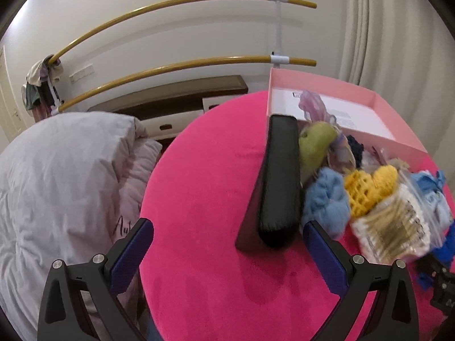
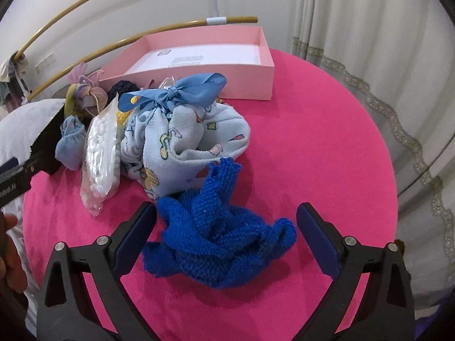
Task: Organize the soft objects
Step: 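Grasp the black glasses case with the left tool while the right tool grasps the blue knitted cloth, then carry both items into the pink box and open both tools to release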
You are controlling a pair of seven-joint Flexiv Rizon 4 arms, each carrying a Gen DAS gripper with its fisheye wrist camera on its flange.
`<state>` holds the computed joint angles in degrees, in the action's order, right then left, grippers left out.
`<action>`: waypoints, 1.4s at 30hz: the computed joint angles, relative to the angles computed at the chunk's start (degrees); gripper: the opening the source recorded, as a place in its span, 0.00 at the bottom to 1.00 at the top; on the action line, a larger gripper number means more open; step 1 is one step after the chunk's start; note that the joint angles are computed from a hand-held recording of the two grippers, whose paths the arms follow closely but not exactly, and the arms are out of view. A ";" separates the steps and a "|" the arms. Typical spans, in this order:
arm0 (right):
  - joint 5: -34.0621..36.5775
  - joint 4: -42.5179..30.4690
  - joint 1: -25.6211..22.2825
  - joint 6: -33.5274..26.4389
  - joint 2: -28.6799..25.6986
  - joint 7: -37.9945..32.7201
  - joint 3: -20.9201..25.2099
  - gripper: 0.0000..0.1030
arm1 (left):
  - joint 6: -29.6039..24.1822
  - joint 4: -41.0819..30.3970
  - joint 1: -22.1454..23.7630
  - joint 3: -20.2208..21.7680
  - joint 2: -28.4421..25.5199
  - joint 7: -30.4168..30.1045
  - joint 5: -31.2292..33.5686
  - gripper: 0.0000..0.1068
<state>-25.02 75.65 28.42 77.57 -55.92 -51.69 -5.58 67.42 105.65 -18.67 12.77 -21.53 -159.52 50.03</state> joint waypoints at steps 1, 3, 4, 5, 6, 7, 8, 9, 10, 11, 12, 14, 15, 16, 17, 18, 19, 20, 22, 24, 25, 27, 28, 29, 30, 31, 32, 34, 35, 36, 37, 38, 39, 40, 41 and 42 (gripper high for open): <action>0.10 -0.79 -0.31 -0.47 -0.42 -0.35 0.50 0.93 | 0.14 -0.87 0.51 -0.15 -0.91 0.88 -0.05 0.96; 0.36 -2.48 -0.73 -1.61 -1.27 -1.01 1.36 0.93 | 0.78 -1.95 1.69 -0.44 -2.50 3.27 -1.27 0.96; 0.46 -2.91 -0.78 -1.84 -1.52 -1.24 1.57 0.92 | 1.69 -2.52 2.44 -0.57 -3.61 4.58 -2.20 0.93; 0.64 -3.71 -1.16 -2.31 -1.94 -1.97 2.34 0.86 | 2.38 -2.94 3.01 -0.62 -4.49 6.00 -3.43 0.87; 0.97 -4.35 -1.69 -2.58 -2.27 -2.97 3.38 0.83 | 3.68 -3.07 4.28 -1.06 -5.56 8.19 -5.46 0.81; 1.17 -4.95 -1.68 -2.75 -2.66 -3.31 3.50 0.82 | 5.11 -2.74 5.83 -1.83 -6.12 10.87 -7.86 0.74; 1.27 -4.87 -1.52 -2.55 -2.64 -3.49 3.29 0.78 | 7.92 -1.86 8.23 -3.31 -6.73 14.02 -10.70 0.68; 1.44 -4.96 -1.61 -2.21 -2.72 -3.98 3.53 0.75 | 10.95 -0.89 10.53 -4.84 -7.37 16.61 -13.33 0.65; 1.80 -4.77 -1.84 -1.73 -2.65 -4.54 4.06 0.69 | 13.78 0.06 12.66 -6.41 -7.97 19.03 -15.61 0.58; 2.13 -4.56 -1.92 -1.36 -2.53 -4.85 4.28 0.60 | 15.34 0.50 13.67 -7.17 -8.41 20.77 -16.94 0.50; 2.47 -4.49 -2.03 -1.05 -2.46 -5.13 4.51 0.54 | 16.39 0.75 14.28 -7.77 -8.78 22.42 -17.98 0.46; 3.10 -4.10 -2.16 -0.69 -2.16 -5.70 4.95 0.45 | 19.30 1.73 16.21 -9.83 -9.41 26.06 -19.86 0.23; 3.26 -3.86 -2.17 -0.53 -1.98 -6.01 5.01 0.43 | 19.91 2.16 16.68 -10.37 -9.47 27.55 -20.92 0.19; 3.48 -3.33 -2.10 -0.23 -1.66 -6.11 4.93 0.42 | 19.84 1.88 15.56 -9.27 -9.69 27.76 -21.04 0.18; 3.68 -2.95 -2.10 -0.02 -1.39 -6.21 4.94 0.41 | 20.05 2.08 14.52 -8.28 -9.58 27.86 -21.42 0.17; 3.84 -2.57 -2.00 0.21 -1.13 -6.17 4.79 0.40 | 20.82 2.57 14.65 -8.31 -9.64 28.54 -22.21 0.17; 3.93 -1.95 -1.70 0.53 -0.73 -5.83 4.27 0.40 | 21.97 3.50 15.28 -8.66 -9.57 29.12 -23.24 0.16; 3.98 -1.31 -1.49 0.92 -0.34 -5.54 3.85 0.40 | 22.45 4.03 14.51 -7.79 -9.39 29.06 -23.80 0.16; 4.20 0.38 -1.27 2.07 0.74 -4.96 3.41 0.40 | 23.56 6.42 13.80 -5.89 -7.90 29.59 -24.46 0.16; 4.28 1.73 -1.17 3.03 1.62 -4.52 3.01 0.40 | 24.68 8.67 13.07 -4.55 -6.60 30.18 -25.35 0.16; 4.20 2.89 -0.82 3.77 2.30 -4.12 2.38 0.40 | 25.33 9.81 12.13 -3.22 -5.96 30.16 -25.55 0.15; 4.07 4.56 -0.34 5.19 3.27 -3.42 1.54 0.40 | 25.76 11.66 9.18 -0.34 -4.48 29.90 -26.01 0.15; 3.97 5.28 -0.05 5.85 3.70 -3.06 1.09 0.40 | 26.22 12.66 7.43 1.51 -3.80 29.62 -26.03 0.15; 3.81 6.25 0.40 6.65 4.23 -2.67 0.42 0.40 | 26.70 13.77 5.69 3.14 -3.02 29.34 -26.14 0.15; 3.64 6.83 0.84 7.24 4.58 -2.26 -0.24 0.40 | 26.79 14.59 3.92 4.67 -2.25 29.23 -26.33 0.15; 3.52 7.47 1.21 7.89 5.00 -1.90 -0.77 0.40 | 27.23 15.59 1.38 7.18 -1.51 28.74 -26.06 0.15; 3.42 8.21 1.58 8.58 5.46 -1.57 -1.24 0.40 | 26.91 15.93 -1.45 9.37 -0.97 28.13 -26.25 0.15; 3.23 9.61 2.58 10.11 6.33 -0.80 -2.68 0.40 | 27.42 17.78 -7.48 14.76 0.50 26.61 -25.82 0.15; 3.12 10.22 2.97 10.71 6.77 -0.58 -3.24 0.40 | 26.68 18.17 -11.26 17.57 1.41 25.68 -25.85 0.15; 3.07 10.80 3.26 11.19 7.16 -0.43 -3.63 0.40 | 26.60 18.69 -14.38 20.33 2.09 24.98 -25.59 0.15; 3.03 11.23 3.47 11.67 7.47 -0.33 -3.93 0.40 | 26.51 19.05 -17.77 23.46 2.70 23.82 -24.90 0.14; 3.03 11.47 3.60 12.09 7.62 -0.28 -4.14 0.40 | 25.70 18.90 -20.67 25.74 3.39 22.76 -24.41 0.14; 3.06 11.66 3.67 12.42 7.80 -0.28 -4.20 0.40 | 25.31 19.02 -23.58 28.57 4.24 21.10 -22.79 0.14; 3.16 12.30 3.83 12.97 8.20 -0.27 -4.33 0.40 | 24.23 18.59 -26.29 30.87 4.94 19.06 -21.04 0.14; 3.25 12.60 4.03 13.38 8.36 -0.26 -4.52 0.40 | 22.64 17.86 -28.80 32.83 5.86 17.05 -19.32 0.14; 3.31 12.61 4.04 13.63 8.44 -0.39 -4.45 0.40 | 21.37 17.33 -30.84 34.49 6.82 15.07 -17.40 0.14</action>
